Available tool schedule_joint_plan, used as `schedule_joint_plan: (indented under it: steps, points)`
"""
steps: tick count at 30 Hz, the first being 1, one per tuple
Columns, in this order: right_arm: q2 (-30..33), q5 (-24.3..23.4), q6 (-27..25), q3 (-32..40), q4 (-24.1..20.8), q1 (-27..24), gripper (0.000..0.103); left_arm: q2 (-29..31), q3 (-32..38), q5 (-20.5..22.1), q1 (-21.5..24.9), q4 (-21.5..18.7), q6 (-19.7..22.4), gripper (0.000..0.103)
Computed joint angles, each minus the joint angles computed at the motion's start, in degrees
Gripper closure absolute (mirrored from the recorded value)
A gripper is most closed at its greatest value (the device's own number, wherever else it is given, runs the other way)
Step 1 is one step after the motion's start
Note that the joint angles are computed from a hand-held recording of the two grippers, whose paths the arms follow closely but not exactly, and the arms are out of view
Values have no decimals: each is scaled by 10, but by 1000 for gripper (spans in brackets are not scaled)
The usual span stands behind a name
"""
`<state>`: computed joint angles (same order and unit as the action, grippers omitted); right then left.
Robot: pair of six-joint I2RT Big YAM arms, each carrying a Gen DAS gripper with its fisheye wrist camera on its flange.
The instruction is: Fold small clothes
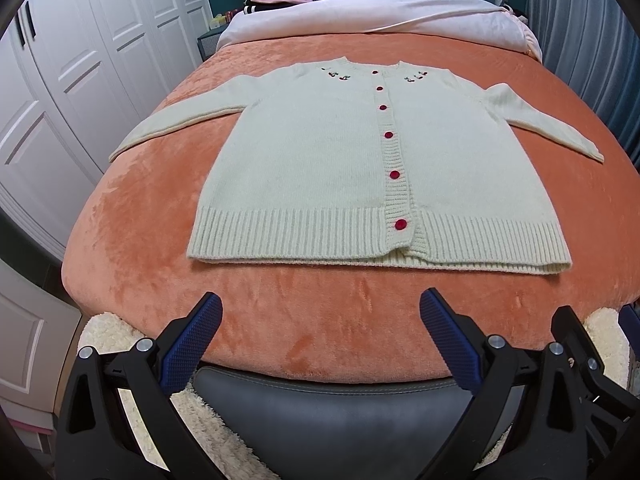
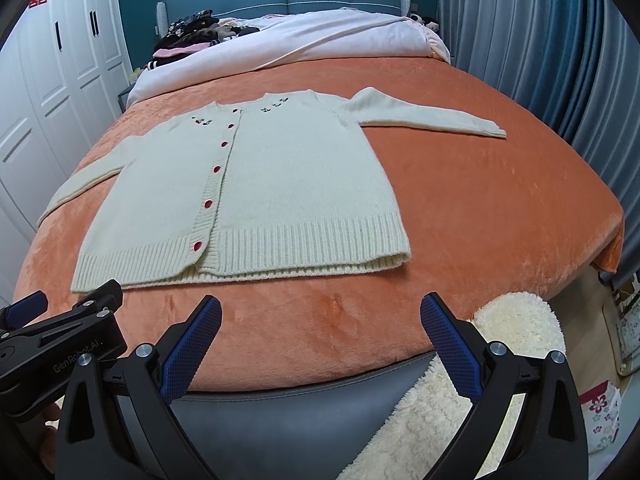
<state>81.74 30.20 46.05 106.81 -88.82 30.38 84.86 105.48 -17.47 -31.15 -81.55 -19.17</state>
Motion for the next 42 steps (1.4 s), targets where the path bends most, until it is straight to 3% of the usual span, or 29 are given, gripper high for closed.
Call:
schedule_joint_plan:
  steps: [12, 18, 22, 26, 30, 33, 36, 42]
  points:
    - [10, -30, -2, -19, 15, -20, 5, 25, 0, 13, 7, -7, -8, 6]
    - [13, -58, -46, -30, 48, -54, 5, 49, 25, 31, 18, 5, -15, 6]
    - [11, -61, -76, -36, 85, -115, 5, 80, 68, 34, 39, 9, -22, 5]
    - [25, -65, -131, -22, 141, -207, 5, 121, 117, 73, 67, 6, -33, 5]
    - [75, -150, -168, 12, 215, -324, 5, 156, 153, 88, 84, 11, -41, 5]
    - [151, -223, -154, 79, 224, -401, 5, 176, 170, 82, 89, 20, -45, 5]
    - [235, -267, -115, 163, 222, -456, 5, 196, 184, 86, 96, 25, -52, 5]
    - [351, -287, 22, 285, 226, -518, 5, 223, 194, 93, 107, 32, -45, 5]
